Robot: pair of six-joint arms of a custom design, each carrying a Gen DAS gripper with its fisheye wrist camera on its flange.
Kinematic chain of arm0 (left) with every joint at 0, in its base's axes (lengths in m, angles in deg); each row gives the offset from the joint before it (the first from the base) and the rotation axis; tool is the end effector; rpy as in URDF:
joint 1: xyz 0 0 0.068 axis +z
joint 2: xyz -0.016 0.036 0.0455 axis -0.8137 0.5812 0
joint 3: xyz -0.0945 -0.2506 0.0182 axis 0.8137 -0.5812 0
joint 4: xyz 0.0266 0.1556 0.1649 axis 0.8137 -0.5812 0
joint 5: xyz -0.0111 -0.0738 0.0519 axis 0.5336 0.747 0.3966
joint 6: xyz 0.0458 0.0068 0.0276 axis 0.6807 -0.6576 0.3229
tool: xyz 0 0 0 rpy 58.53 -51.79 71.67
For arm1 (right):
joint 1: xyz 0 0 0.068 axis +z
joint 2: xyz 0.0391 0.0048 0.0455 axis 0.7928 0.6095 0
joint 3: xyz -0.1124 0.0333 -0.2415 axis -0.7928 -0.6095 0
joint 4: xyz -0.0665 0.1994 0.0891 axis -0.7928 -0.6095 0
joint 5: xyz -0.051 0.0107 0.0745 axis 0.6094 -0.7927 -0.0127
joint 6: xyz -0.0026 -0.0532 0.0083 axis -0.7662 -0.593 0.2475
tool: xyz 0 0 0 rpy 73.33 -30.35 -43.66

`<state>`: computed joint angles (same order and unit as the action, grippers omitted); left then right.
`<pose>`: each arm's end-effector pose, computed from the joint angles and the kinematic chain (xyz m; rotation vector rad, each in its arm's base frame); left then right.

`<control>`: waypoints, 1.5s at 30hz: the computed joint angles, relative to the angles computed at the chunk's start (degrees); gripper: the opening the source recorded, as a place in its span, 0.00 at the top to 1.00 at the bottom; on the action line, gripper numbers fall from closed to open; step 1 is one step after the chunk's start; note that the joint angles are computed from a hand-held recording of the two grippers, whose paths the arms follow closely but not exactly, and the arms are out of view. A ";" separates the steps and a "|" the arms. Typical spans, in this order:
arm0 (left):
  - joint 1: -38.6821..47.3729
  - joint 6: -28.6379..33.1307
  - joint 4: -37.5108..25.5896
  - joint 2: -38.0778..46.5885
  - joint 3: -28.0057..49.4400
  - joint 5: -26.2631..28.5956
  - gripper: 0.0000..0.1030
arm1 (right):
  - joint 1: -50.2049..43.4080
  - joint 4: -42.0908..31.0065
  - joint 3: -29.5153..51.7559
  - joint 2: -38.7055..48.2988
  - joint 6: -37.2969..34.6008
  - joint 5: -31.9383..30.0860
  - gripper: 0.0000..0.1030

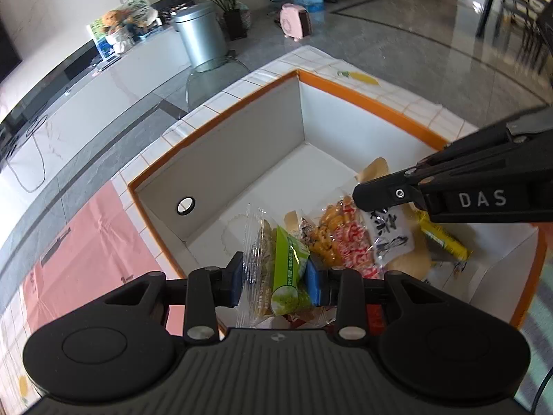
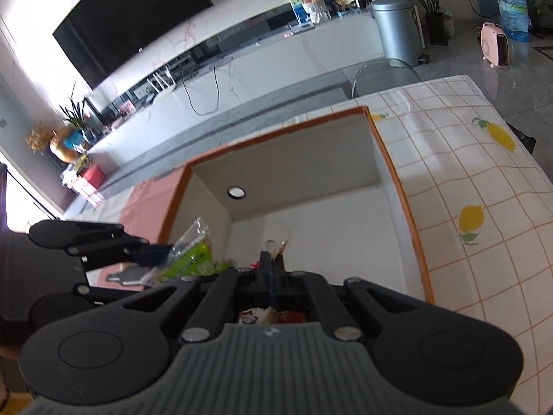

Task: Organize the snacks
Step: 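Open both tools to drop the bags into the box, then move both tools back over the remaining snacks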

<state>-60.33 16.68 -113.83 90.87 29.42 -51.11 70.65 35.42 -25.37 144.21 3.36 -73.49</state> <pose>0.3029 -0.0422 0.2309 1.2566 2.2435 -0.1549 0.2330 0.0752 0.2359 0.3792 2.3615 0.4085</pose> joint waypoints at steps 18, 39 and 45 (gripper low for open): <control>0.32 -3.86 1.40 0.15 0.78 -1.66 0.41 | 1.61 -6.57 8.27 12.37 -10.33 6.42 0.96; 21.22 -4.15 -13.07 -8.42 7.22 13.62 0.38 | 19.03 -17.43 12.58 1.78 -1.64 24.04 0.64; 30.92 -1.93 -17.39 -7.25 9.18 14.59 0.39 | 29.06 -17.19 15.90 2.93 4.28 28.74 0.60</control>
<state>-29.41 14.75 -131.21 83.62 38.59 -36.52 99.70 18.22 -9.47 147.14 7.64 -44.75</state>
